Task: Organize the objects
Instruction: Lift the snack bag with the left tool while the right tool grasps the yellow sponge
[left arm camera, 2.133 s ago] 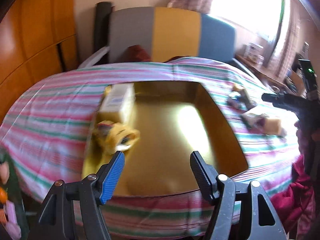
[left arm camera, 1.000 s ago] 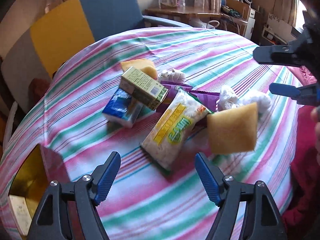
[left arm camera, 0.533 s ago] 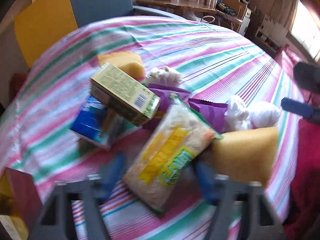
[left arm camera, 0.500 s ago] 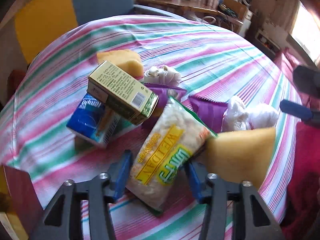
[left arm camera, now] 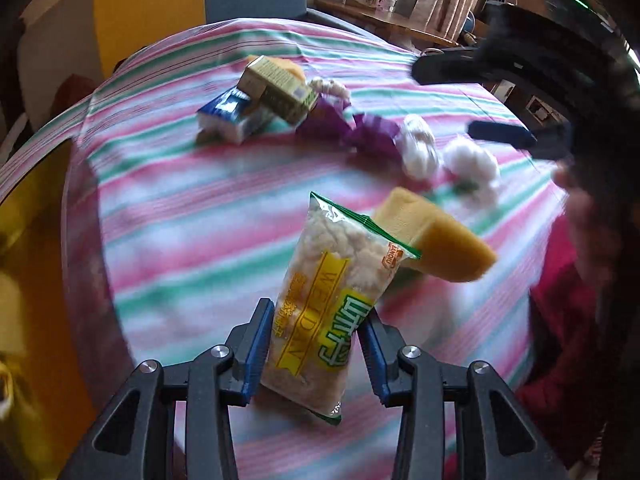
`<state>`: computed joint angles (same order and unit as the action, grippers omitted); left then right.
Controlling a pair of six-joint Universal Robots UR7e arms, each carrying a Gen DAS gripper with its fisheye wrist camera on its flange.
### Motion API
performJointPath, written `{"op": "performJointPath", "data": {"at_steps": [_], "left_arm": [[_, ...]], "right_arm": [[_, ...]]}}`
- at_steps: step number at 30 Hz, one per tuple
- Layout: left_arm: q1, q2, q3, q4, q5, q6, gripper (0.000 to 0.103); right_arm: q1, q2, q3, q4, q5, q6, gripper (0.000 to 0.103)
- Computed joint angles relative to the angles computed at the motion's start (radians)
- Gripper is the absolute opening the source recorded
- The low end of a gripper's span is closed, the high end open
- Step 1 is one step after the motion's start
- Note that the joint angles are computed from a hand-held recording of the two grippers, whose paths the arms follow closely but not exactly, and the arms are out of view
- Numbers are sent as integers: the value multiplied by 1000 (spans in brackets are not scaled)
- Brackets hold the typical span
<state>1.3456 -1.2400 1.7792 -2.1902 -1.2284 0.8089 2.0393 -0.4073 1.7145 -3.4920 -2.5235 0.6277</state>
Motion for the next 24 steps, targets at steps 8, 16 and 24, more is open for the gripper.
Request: {"op": "performJointPath", "data": {"at_steps": [8,16,24], "left_arm": [[26,-74,66,-37,-5,60,42],[43,-95,72,-17,-25,75,42],[74,-145,19,74,-91,107,42]], "right_arm": [[-22,-2,-36,194,132,-26,96],[-34,0,-60,311,175,-21,96],[-32,22,-143,513,292,-109,96]]}}
